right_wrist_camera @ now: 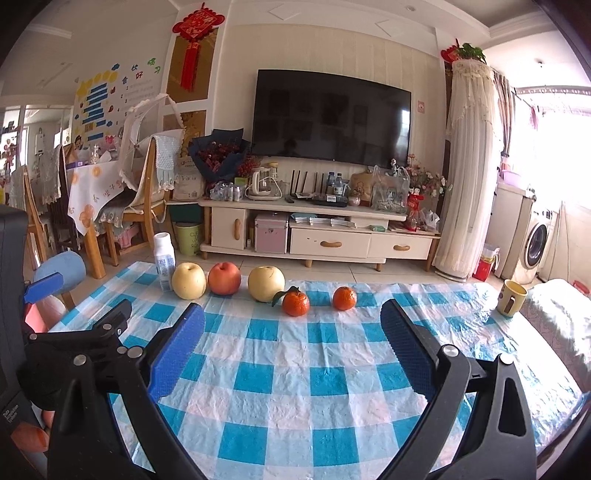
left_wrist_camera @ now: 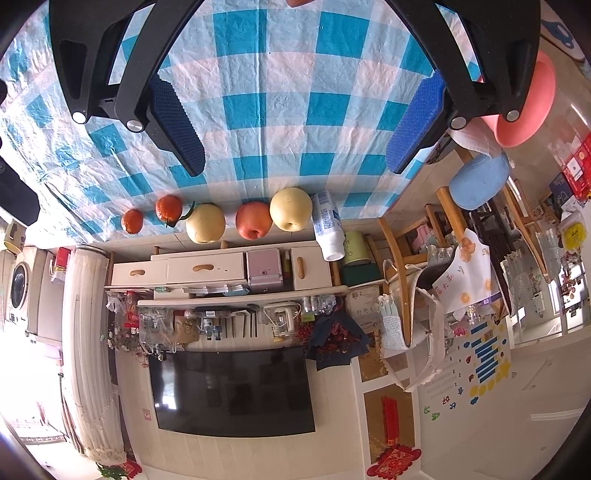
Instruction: Collect trash
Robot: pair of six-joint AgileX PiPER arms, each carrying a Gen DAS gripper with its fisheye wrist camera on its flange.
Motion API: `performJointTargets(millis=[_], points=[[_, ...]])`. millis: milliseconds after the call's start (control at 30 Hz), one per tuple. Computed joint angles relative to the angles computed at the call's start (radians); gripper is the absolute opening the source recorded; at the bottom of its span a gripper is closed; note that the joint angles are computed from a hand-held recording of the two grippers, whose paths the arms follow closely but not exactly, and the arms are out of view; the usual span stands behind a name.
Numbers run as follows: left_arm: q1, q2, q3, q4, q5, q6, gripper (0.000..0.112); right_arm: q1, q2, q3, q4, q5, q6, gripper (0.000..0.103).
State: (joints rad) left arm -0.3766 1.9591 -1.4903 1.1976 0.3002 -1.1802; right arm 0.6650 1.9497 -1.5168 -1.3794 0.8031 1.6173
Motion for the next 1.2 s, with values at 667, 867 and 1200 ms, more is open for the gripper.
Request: performJointTargets(millis=[667,867,1200], points=[[-0.021,0.005,-0.002,0.043,-0.003,-0.038,0.097,-0.008,0.019,-0.001,-0.022,-0.001,0.010,0.096],[-0.019,0.020,-0.013,0.024,-0.004,-0.013,0.097,-0.011,0.020,0.006,-0.024,-0.008,0.017,0.096],[-0.016,0.039,-0.027,0.001,-0.008,0.011,0.097,-0.018,0.028,0.016,-0.033,-0.020,0.035,0.096]])
